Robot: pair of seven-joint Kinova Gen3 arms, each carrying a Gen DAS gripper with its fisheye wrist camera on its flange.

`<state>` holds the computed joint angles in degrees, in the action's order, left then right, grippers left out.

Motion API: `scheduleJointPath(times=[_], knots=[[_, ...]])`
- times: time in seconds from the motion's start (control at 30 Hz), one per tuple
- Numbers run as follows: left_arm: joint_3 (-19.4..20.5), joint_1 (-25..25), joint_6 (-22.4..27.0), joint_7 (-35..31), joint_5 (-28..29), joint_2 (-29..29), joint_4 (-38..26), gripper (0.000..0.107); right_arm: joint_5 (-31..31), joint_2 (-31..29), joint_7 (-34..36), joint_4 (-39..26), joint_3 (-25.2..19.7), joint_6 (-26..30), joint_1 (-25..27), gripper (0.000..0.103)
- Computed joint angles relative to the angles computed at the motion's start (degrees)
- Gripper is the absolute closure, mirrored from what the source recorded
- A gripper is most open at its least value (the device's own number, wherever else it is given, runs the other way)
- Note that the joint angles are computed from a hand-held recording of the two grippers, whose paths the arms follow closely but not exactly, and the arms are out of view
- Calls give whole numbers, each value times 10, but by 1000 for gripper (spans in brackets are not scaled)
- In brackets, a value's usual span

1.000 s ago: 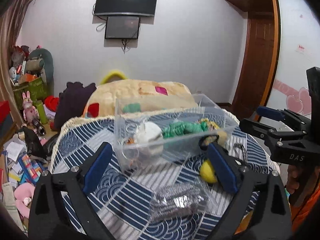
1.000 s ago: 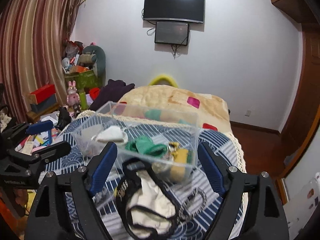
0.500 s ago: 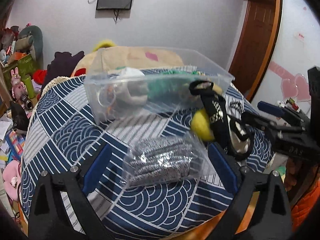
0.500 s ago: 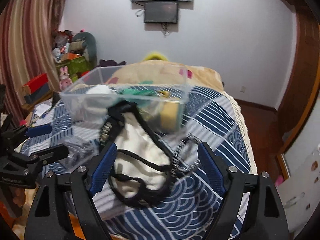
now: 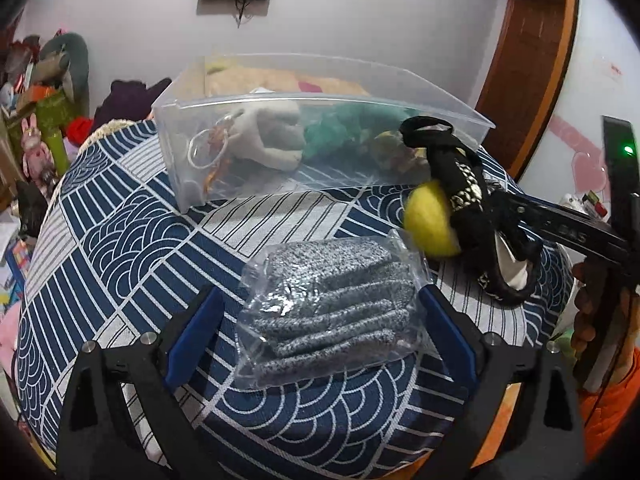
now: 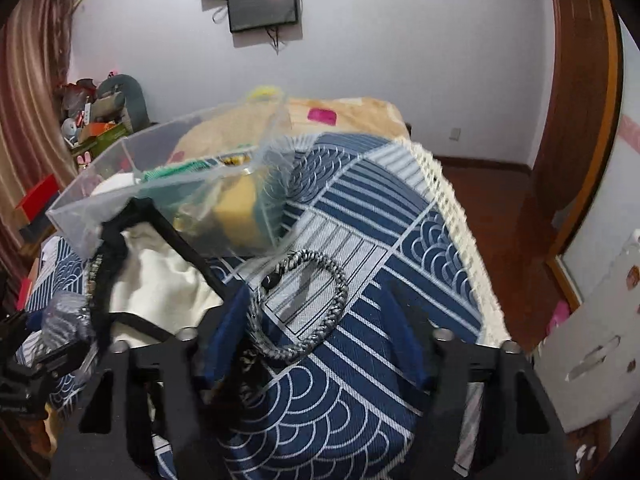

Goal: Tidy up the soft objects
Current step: 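Grasp the bag of grey socks with the left tool while the right tool grasps the black beaded bracelet, then drop the sock bag into the box with the left tool while the right tool drops the bracelet in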

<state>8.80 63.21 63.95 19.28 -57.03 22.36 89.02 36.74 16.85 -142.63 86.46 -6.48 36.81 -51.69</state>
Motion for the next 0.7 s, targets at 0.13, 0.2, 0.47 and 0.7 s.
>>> scheduleJointPath(times=[0.13, 0.2, 0.47, 0.7], knots=[[2, 6, 0, -15, -8, 5, -5, 36, 29, 3, -21, 5, 10, 18, -19, 66], [1, 11, 5, -17, -9, 8, -11, 44, 39, 0, -24, 9, 7, 21, -20, 78], [1, 24, 30, 15, -22, -5, 0, 59, 59, -12, -41, 25, -4, 15, -14, 90], [12, 39, 93, 28, -51, -12, -9, 60, 94, -28, -60, 29, -9, 4, -19, 90]])
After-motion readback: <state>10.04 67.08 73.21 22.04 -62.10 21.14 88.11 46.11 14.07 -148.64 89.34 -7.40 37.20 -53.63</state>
